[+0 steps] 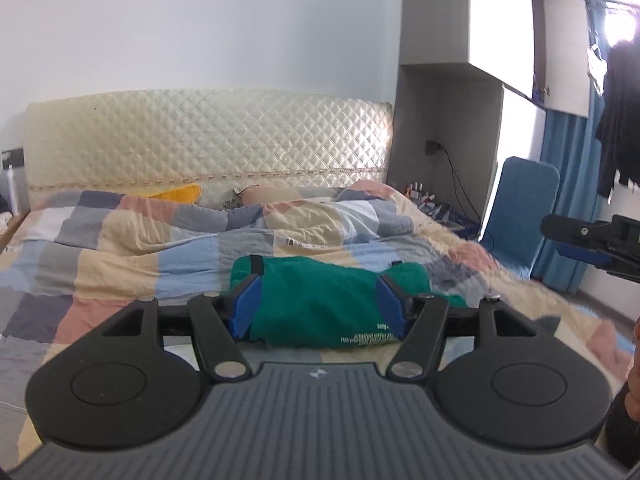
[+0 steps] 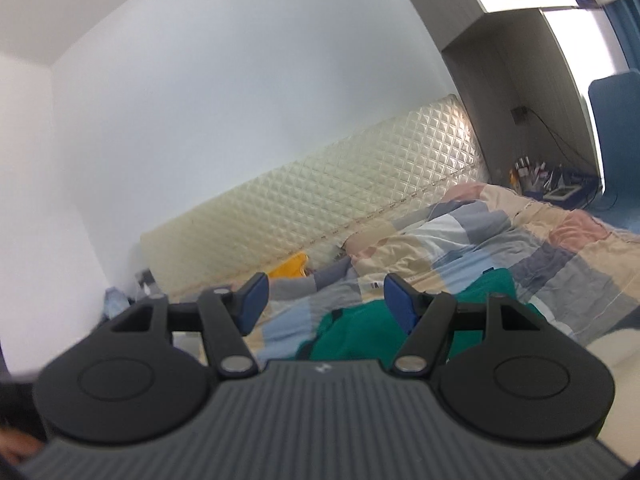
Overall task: Fold large clothes
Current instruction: 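Press the hoodie bundle flat with both grippers open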
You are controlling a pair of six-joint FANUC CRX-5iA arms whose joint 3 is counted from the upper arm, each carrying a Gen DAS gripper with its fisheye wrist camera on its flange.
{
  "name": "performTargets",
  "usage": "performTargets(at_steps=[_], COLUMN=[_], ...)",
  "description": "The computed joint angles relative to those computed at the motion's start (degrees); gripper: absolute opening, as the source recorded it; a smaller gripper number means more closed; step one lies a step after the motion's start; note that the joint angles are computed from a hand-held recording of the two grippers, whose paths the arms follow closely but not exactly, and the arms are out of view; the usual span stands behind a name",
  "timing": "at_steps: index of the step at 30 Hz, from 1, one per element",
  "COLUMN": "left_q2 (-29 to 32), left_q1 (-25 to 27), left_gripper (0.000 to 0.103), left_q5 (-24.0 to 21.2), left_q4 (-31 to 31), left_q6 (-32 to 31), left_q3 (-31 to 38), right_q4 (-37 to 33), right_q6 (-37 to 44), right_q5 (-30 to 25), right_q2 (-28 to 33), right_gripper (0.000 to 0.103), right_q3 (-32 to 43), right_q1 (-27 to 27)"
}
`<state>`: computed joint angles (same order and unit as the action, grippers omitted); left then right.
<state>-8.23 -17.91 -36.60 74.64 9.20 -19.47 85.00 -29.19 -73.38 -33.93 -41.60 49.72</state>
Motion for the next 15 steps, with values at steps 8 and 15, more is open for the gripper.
performTargets(at_steps=[8,15], left_q2=[-4.33,-5.07], left_q1=[-3.91,-8.09], left_gripper=[0.068,0.068], left_q5=[5.74,10.74], left_q4=[11.88,19.23], left_q6=[-13.39,-22.21], left_q3=[-11.0,-15.43], right_q4=[-3.09,-6.02], right_q6=[-1.31,-2.42], right_q5=[-9.37,-13.22], right_q2=[3.09,7.55], right_gripper=[0.067,0.067], right_q3=[-3.19,-4.6], right_q1=[10.4,12.65])
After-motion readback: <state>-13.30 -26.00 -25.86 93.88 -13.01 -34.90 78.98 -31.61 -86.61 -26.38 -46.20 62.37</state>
